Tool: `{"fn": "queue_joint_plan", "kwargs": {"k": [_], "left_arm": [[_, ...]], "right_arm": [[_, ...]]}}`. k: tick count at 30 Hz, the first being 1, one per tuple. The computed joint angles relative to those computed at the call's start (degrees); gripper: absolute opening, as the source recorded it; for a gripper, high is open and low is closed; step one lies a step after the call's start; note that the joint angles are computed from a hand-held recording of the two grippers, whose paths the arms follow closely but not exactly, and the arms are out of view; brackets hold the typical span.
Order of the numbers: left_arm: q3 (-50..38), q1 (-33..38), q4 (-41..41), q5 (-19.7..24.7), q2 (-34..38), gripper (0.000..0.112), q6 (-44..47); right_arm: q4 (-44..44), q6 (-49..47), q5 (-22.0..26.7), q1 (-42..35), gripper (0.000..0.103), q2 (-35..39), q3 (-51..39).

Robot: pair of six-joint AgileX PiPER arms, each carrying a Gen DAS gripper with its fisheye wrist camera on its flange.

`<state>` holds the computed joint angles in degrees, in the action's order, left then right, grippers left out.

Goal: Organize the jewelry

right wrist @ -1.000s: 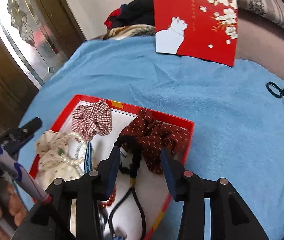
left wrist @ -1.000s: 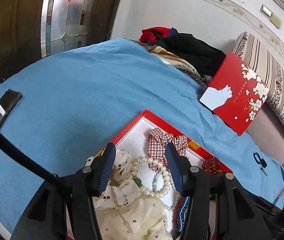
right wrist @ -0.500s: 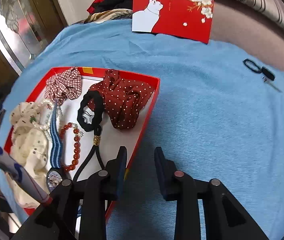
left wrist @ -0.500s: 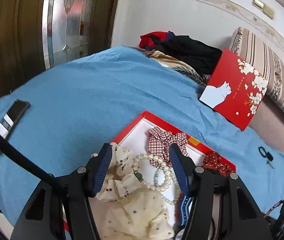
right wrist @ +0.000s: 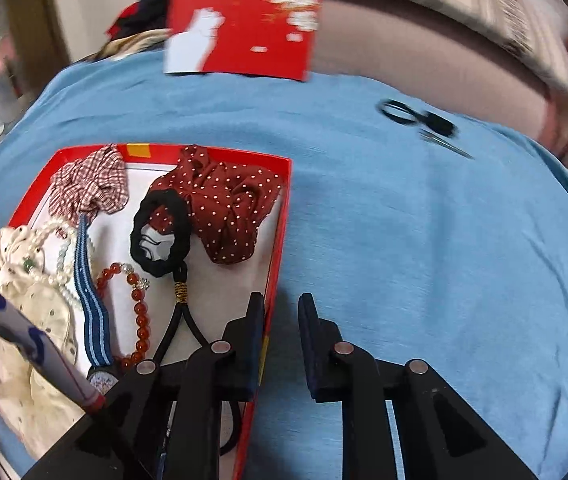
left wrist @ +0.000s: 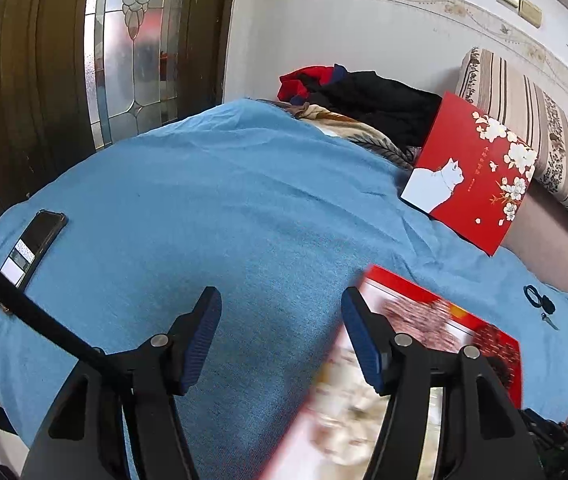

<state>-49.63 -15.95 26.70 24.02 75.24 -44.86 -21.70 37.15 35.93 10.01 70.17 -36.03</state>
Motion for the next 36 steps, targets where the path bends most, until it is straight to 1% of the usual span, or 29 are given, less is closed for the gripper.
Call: {"fn": "queue_joint_plan", "kwargs": {"k": [3,5,7,8,9,11,12,13,14,16,18,20,23,26,28,31,33,34,35,36], "left_arm": [[-0.1,-0.6,0.8,0.3,0.0,0.062,-0.8],[-0.1,-1.0,0.6,0.3,0.1,0.062,-0.8],[-0.3,-1.7,1.0,0.6,0.2,0.062,-1.4],[-0.3,-2.4,1.8,0.7,0.2,0.062,-2.2],[-0.3,-3.0,2.9,0.9,0.1,0.062,-3.2],[-0.3,-5.6,8.7,2.6,0.1,0.065,-9.0],[-0.3,-7.3,12.6,4.1,0.1,0.069,-12.9],[-0.1,-9.1,16.1,5.3,0.0,0.072,-16.4],[-0.1,-10.4,18.4,6.3,-0.2,0.074,-18.7],[0.2,-13.8,23.7,9.4,-0.8,0.078,-24.5],[0.6,-15.7,25.2,10.7,-1.7,0.079,-26.6],[0.8,-16.4,23.9,10.1,-2.7,0.079,-25.9],[1.4,-18.0,24.5,10.6,-3.8,0.079,-27.4],[1.6,-21.2,29.5,14.0,-4.3,0.081,-32.4],[2.1,-24.5,34.2,17.9,-5.4,0.088,-37.3],[3.1,-30.1,40.2,25.2,-7.8,0.094,-44.3],[3.2,-33.9,42.3,30.2,-9.4,0.099,-46.9],[3.2,-36.1,43.3,33.1,-10.0,0.100,-47.8],[3.1,-39.2,44.5,37.0,-10.4,0.101,-48.8],[3.0,-41.3,45.0,39.6,-10.7,0.102,-49.1]], "right_arm": [[4.3,-7.4,-0.1,-8.6,0.018,-4.1,2.6],[9.3,-15.8,-0.7,-16.3,0.018,-6.4,4.1],[14.9,-23.8,-0.7,-21.9,0.018,-8.0,4.5],[16.3,-25.9,-0.3,-23.4,0.018,-8.5,4.6],[15.9,-25.6,0.0,-23.2,0.018,-8.8,4.6],[10.7,-20.4,0.4,-20.0,0.018,-9.2,4.8],[7.9,-17.5,0.4,-18.2,0.018,-9.2,5.1],[7.2,-17.0,0.5,-17.5,0.018,-9.3,5.2],[8.8,-18.7,0.3,-18.3,0.018,-9.1,5.4],[15.6,-26.3,0.5,-21.8,0.016,-9.5,6.1],[18.4,-29.6,0.5,-23.0,0.012,-10.9,7.5],[19.0,-29.9,1.5,-22.3,0.005,-12.5,8.5],[17.1,-26.9,2.3,-20.1,0.005,-14.7,10.1],[19.1,-29.0,3.3,-21.1,0.005,-16.2,10.7],[20.5,-30.6,4.3,-22.0,0.004,-17.6,11.1],[21.4,-31.4,5.6,-22.4,0.004,-19.6,11.8],[22.6,-32.7,6.5,-23.2,0.004,-20.6,12.0],[23.7,-34.1,7.1,-24.1,0.004,-21.1,12.1],[25.5,-36.5,7.7,-25.6,0.004,-21.5,12.1],[27.9,-39.9,8.5,-27.6,0.005,-21.9,12.1]]}}
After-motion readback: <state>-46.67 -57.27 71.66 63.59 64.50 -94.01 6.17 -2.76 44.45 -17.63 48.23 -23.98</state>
